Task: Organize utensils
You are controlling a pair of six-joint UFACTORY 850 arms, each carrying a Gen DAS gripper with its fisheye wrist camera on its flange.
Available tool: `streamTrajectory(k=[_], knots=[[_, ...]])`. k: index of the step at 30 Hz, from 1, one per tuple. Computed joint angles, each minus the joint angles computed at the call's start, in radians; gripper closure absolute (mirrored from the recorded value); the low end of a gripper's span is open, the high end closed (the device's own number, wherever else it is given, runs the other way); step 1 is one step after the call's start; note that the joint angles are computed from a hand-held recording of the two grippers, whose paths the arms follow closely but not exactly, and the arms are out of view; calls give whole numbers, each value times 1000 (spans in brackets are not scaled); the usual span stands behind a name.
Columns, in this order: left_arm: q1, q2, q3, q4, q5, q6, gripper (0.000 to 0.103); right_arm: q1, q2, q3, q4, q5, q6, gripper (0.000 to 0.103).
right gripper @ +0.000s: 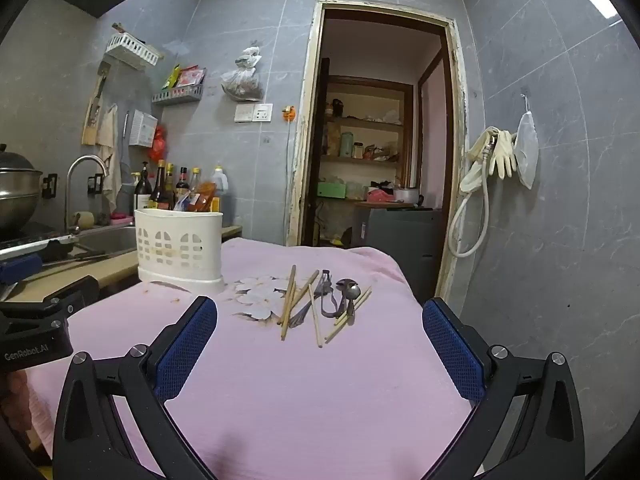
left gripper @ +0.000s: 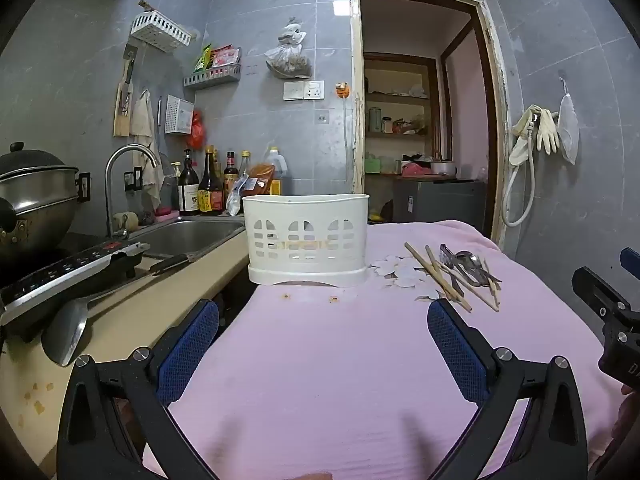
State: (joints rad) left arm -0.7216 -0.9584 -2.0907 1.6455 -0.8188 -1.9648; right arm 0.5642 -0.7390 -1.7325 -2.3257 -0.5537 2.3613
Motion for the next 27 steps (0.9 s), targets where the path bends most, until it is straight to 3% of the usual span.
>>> streamTrajectory(k=[27], knots=[[-2,2,10,-12,-2,6,1,0,9,19,6,11,17,0]])
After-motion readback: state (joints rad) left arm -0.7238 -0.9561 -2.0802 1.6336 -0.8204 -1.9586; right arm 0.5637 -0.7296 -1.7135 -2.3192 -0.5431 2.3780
